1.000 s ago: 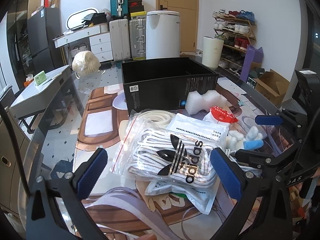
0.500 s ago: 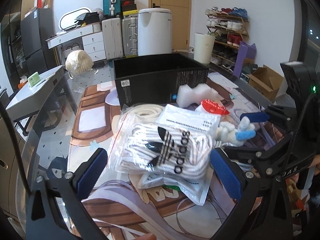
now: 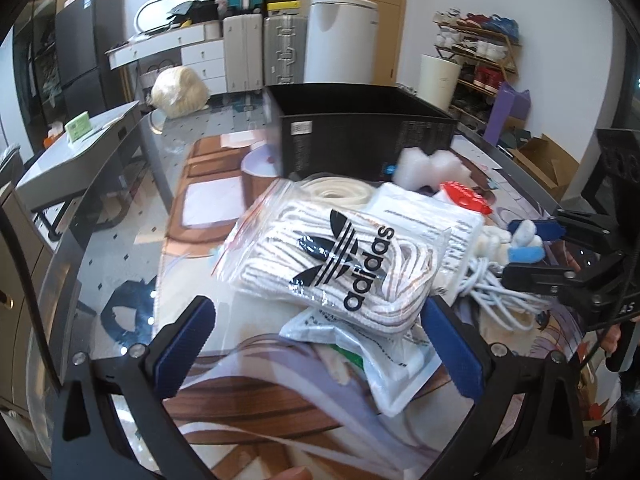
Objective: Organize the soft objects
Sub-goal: 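Move the left tool toward the Adidas lace bag while the right tool approaches the white packet, then close the left tool on the Adidas bag while the right tool grasps the white medicine packet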
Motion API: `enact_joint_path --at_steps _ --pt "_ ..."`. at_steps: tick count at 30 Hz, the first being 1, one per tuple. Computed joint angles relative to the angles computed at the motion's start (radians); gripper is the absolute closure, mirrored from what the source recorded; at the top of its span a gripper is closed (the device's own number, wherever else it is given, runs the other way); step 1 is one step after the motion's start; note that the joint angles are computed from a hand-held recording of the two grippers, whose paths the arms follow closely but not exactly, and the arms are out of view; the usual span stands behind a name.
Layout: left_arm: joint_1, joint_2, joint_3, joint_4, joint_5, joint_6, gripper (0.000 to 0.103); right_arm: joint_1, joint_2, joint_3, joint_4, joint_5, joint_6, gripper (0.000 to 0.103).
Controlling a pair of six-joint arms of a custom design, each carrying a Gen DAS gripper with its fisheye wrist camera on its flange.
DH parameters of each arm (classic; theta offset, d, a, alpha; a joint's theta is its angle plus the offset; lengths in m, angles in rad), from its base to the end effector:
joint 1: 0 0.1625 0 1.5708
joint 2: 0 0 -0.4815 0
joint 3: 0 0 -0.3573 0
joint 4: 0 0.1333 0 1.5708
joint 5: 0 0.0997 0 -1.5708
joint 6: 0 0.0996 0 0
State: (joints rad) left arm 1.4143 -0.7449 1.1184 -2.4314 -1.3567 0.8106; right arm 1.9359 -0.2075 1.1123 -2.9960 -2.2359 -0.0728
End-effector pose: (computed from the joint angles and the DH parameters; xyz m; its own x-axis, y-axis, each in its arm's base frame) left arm 0.0247 -0.8344 0.3192 -0.5760 0.6698 -0.4686 0.8056 0.5623 -0.1865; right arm 0.3589 -0.7379 -0.0377 -0.8198 -0.0533 0.5702 -0.3704 0.8087 -0.4570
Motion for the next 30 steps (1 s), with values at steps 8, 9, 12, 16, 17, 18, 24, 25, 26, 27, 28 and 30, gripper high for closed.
enact_joint_path --at_steps 8,9,12,16,17,18,24,25,26,27,28,30 --pt "0.025 0.039 -0.153 0.196 -0.082 -0.143 0.000 0.016 -0.008 0.014 -0.034 -0.007 -0.029 0.024" --pt "0.024 0.045 -0.168 0.216 -0.088 -0.158 0.000 0.019 -0.006 0.011 -0.042 -0.014 -0.032 0.024" --pt "0.018 0.065 -0.205 0.261 -0.096 -0.191 0.000 0.025 0.000 -0.005 -0.046 -0.037 -0.045 0.024" --pt "0.006 0.096 -0.242 0.288 -0.076 -0.242 0.000 0.027 0.014 -0.041 -0.025 -0.060 -0.062 0.024" --pt "0.003 0.105 -0.254 0.298 -0.067 -0.259 0.000 0.025 0.016 -0.047 -0.022 -0.063 -0.066 0.024" --pt "0.001 0.110 -0.260 0.300 -0.061 -0.269 0.000 0.025 0.019 -0.053 -0.019 -0.067 -0.068 0.024" --pt "-0.012 0.135 -0.280 0.279 -0.006 -0.292 0.001 0.023 0.021 -0.055 -0.025 -0.077 -0.074 0.024" --pt "-0.013 0.137 -0.280 0.276 -0.005 -0.292 0.002 0.023 0.021 -0.056 -0.024 -0.078 -0.074 0.024" --pt "-0.012 0.138 -0.285 0.278 -0.009 -0.293 0.002 0.023 0.021 -0.055 -0.025 -0.078 -0.076 0.024" --pt "-0.010 0.139 -0.285 0.275 -0.013 -0.293 0.007 0.023 0.022 -0.057 -0.025 -0.079 -0.079 0.024" --pt "-0.009 0.138 -0.284 0.267 -0.018 -0.292 0.015 0.022 0.021 -0.057 -0.024 -0.076 -0.080 0.024" --pt "-0.004 0.137 -0.288 0.269 -0.031 -0.287 0.024 0.023 0.024 -0.065 -0.019 -0.078 -0.090 0.024"
